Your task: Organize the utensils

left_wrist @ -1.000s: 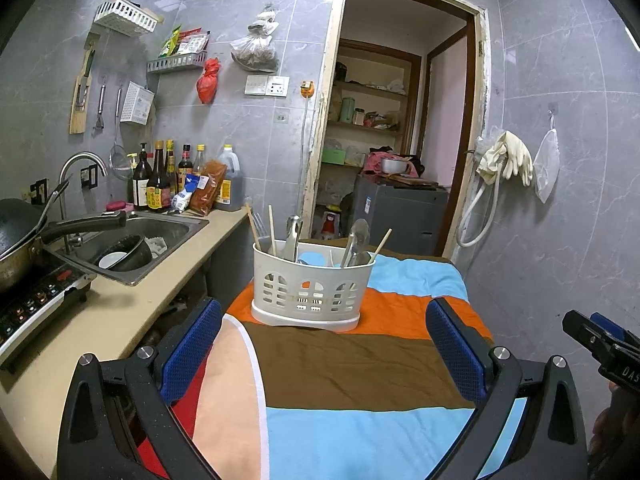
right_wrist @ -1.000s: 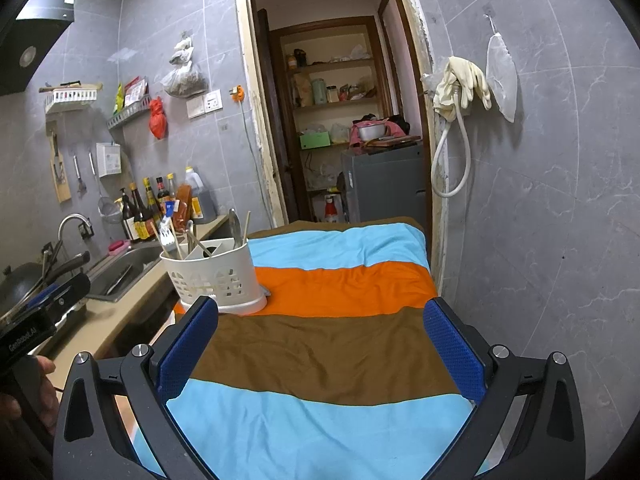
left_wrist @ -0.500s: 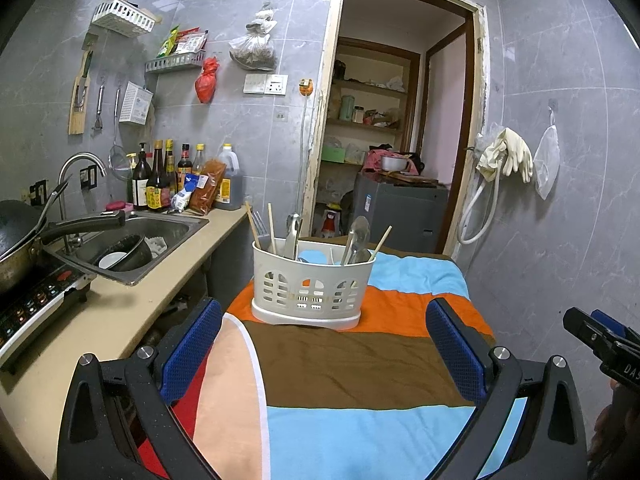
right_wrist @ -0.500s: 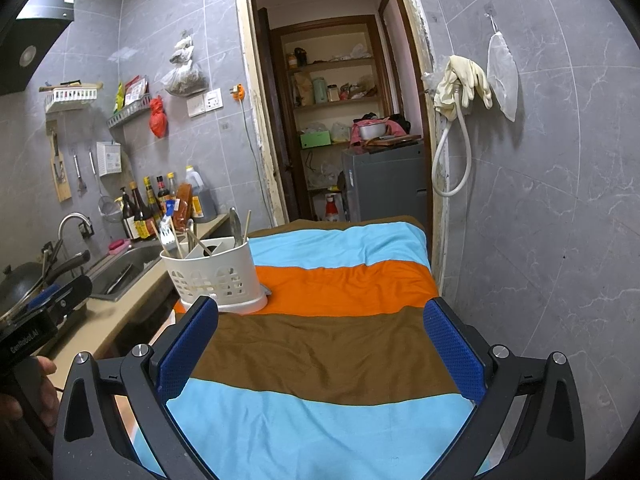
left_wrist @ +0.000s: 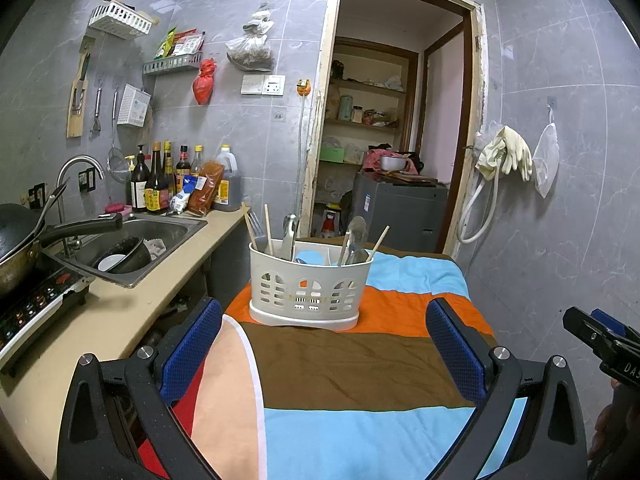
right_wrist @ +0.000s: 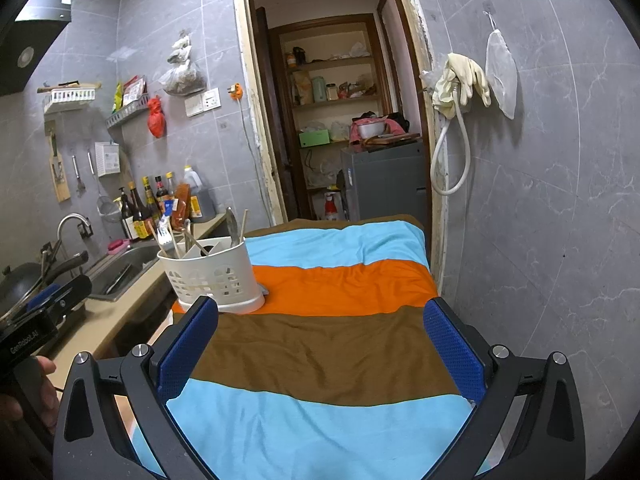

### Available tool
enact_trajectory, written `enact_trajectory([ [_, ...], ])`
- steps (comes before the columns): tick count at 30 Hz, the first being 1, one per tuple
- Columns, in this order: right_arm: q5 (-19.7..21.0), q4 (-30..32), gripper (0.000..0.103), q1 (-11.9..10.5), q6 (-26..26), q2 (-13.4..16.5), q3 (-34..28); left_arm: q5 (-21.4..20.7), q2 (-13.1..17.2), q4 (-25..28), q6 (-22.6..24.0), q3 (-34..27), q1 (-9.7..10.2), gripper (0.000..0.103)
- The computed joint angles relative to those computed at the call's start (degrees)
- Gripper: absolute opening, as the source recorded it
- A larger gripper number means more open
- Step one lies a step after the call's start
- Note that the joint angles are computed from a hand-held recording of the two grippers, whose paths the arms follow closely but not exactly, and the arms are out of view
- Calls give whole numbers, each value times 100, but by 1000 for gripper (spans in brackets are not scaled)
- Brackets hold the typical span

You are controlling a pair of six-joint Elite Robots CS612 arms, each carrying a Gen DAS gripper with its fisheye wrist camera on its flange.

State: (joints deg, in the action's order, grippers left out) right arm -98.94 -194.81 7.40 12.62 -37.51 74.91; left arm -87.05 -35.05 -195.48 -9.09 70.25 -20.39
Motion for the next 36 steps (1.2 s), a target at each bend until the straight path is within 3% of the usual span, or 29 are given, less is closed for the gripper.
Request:
enact_trajectory([
  [36, 7, 44, 103, -4, 2, -9, -15, 77, 17, -6, 36, -14, -11, 100],
])
